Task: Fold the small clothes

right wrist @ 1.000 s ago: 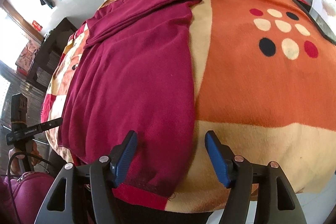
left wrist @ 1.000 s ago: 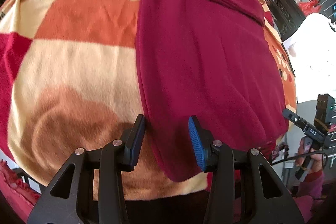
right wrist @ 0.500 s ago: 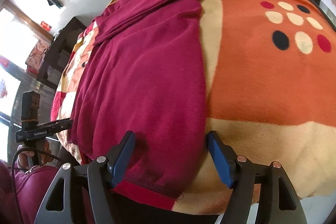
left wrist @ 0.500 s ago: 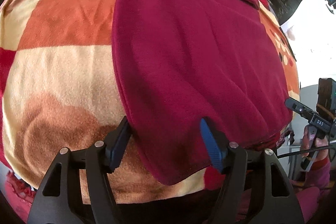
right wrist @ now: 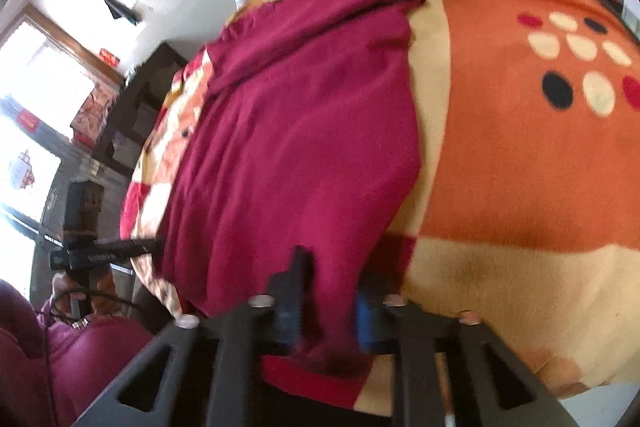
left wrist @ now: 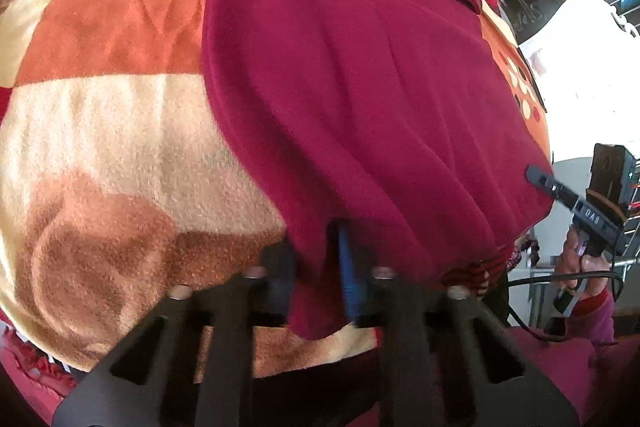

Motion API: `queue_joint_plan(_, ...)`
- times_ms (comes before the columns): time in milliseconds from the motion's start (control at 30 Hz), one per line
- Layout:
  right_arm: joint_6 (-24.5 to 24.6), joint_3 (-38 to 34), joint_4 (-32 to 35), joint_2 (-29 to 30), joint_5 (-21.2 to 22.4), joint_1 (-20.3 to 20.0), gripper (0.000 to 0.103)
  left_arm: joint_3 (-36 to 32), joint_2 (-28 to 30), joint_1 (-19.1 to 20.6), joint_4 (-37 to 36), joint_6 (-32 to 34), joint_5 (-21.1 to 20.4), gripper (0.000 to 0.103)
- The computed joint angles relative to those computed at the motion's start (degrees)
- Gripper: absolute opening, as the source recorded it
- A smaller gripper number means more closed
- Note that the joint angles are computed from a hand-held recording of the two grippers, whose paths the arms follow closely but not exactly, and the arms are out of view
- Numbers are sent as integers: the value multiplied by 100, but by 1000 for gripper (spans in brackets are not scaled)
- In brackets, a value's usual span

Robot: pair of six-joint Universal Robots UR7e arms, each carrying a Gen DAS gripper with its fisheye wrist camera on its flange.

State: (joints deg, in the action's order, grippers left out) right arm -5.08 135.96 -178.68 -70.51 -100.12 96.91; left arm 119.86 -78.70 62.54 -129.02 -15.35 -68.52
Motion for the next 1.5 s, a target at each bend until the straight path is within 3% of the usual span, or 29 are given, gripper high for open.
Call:
queue_joint_plan(33,-18,-27,-42,19,20,19,11,-20,2,-5,14,37,-15,8)
queue_joint_plan(300,-36,-472,-262,135,584,64,9,-212,-159,-81,-628,560,-220,7)
queue_joint_plan(467,-126,-997,-271,349,617,139,9,-533,32,-45,-1156,660,-156,7)
queue_joint_plan(667,-359,-1823,-369,778,480,242,9,-1136,507,60,-1789,911,-175,7)
queue_joint_plan(900,-418,-3091,-89,1437,451,197,9,-2258,1521,159,-2385,1443,32,7)
queue_joint_plan(1133,-424,-4442,400,2182,128,130,9,-3616,2524,364,-2404,1617,433,7)
queue_joint_plan(1300,-22,-5305,999,2679,-6,-54,9,-4411,3087,506,-2117,1607,627,7)
queue_joint_plan(1367,268,-5594,1287,2831,-137,-126,10,-4693,3254,572,-1907,1586,560,7)
queue_joint_plan(1500,411,-5624,1435,2747,99,-232,18,-5060,3339,659,-1475,1516,246,11)
